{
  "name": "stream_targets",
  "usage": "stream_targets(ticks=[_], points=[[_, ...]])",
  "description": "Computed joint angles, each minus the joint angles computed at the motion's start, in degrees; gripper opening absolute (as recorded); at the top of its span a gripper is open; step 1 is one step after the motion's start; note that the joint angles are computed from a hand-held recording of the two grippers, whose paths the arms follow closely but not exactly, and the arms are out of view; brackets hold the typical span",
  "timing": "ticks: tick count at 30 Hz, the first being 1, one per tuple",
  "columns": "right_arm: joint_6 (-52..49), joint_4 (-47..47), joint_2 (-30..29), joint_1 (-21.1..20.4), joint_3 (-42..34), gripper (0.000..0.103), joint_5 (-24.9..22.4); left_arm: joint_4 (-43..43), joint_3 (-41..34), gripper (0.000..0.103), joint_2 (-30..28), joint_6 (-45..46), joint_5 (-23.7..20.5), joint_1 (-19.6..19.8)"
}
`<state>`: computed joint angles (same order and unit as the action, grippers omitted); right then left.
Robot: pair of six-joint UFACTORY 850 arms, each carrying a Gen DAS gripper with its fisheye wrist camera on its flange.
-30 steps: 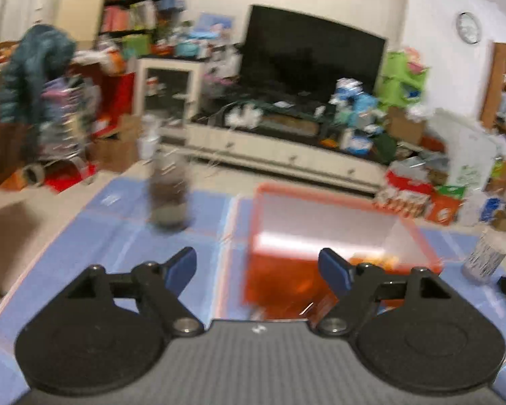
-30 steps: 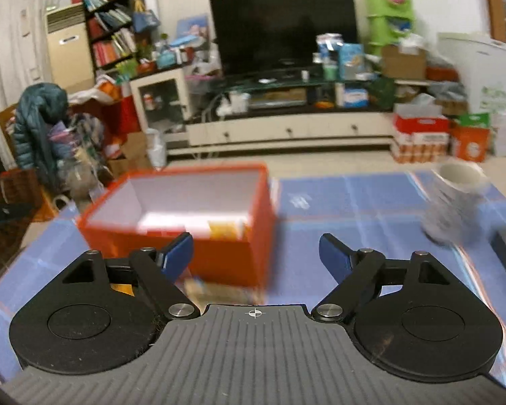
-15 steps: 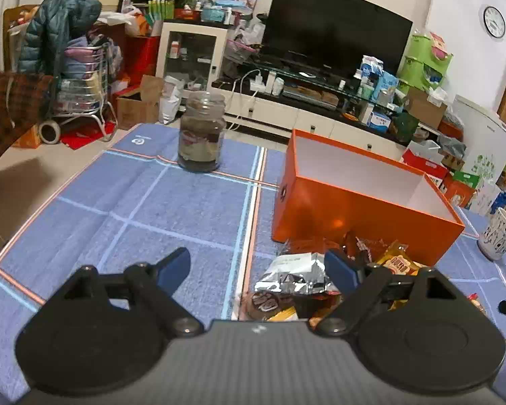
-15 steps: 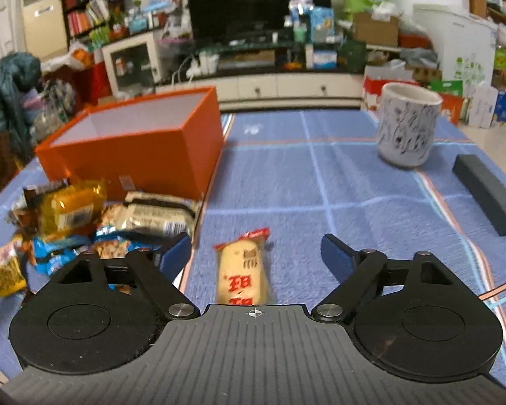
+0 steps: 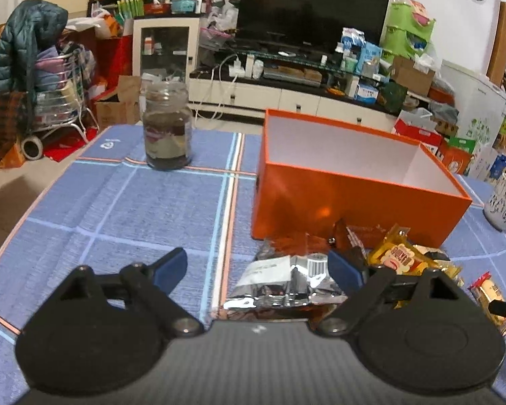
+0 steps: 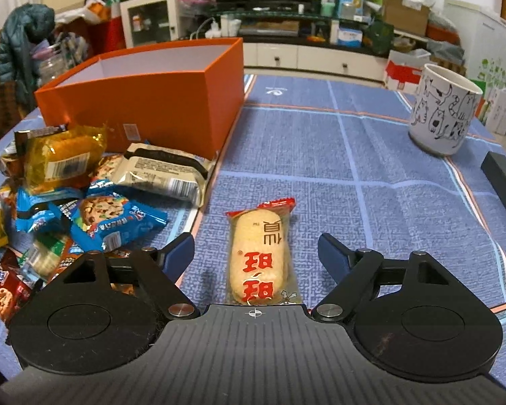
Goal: Organize snacks
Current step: 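Move the left tool to the silver foil bag while the right tool approaches the white-red bun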
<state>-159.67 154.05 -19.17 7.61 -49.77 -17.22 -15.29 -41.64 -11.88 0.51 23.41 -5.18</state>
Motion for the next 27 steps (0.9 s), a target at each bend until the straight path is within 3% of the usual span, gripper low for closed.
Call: stream_targets(ticks=[13,23,27], points=[[-2.5,3.9,-0.2,0.6,-0.7,0.076,1.8,-25.7,-3.2,0.092,-2.1,23.3,-0.8,-3.6],[-2.8,3.9,-0.3,1.2,-1.0,0.078,2.4,-29.1,-3.4,0.092,-2.1,26.5,-1.1,-3.8],[-3.2,4.5,-0.4,1.0,-1.1,0.078,2.5,-27.3,-3.3,0.092,-2.0,23.7,-1.7,-2.8]])
